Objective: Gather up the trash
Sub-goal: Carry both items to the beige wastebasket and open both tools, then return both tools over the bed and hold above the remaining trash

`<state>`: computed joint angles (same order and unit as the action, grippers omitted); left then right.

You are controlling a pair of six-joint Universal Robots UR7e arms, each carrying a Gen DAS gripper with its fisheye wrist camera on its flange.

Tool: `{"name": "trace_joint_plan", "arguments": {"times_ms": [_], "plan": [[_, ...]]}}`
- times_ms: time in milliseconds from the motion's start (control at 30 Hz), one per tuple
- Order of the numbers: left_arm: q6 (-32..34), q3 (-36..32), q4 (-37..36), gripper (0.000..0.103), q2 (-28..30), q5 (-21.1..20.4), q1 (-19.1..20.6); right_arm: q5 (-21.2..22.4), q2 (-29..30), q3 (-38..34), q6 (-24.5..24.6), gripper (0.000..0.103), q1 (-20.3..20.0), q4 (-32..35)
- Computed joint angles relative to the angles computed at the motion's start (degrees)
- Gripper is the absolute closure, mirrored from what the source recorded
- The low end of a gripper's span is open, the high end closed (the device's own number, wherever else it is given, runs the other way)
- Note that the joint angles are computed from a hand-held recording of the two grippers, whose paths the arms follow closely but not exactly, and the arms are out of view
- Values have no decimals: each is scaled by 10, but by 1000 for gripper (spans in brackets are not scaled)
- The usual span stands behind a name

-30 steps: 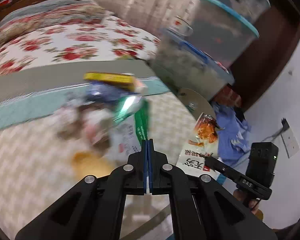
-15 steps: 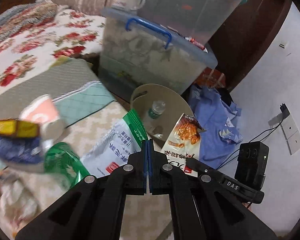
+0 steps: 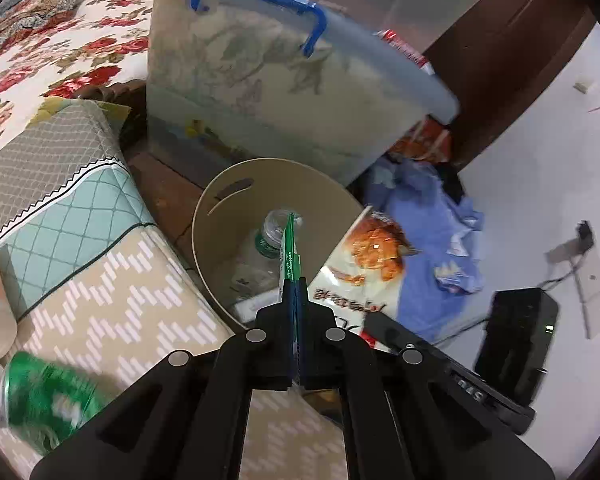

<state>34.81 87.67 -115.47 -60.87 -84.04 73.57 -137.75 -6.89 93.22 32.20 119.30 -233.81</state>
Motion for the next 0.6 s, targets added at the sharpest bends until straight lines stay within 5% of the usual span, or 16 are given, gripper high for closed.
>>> {"name": "trace_joint_plan", "arguments": {"times_ms": [100, 167, 233, 333, 600], "plan": [[-17, 4, -13, 69, 13, 21, -4, 20, -6, 7, 9, 90, -17, 7], [-23, 8, -22, 66, 12, 27, -5, 37, -10, 12, 19, 80, -28, 12], [-14, 10, -21, 65, 6, 21, -4, 28, -4, 9, 16, 31, -26, -1], [0, 17, -30, 62, -13, 13, -4, -10, 5, -10, -10, 29, -12, -15], [38, -40, 48, 62, -82, -81, 36, 10, 6, -26, -28, 40, 10, -12]]}}
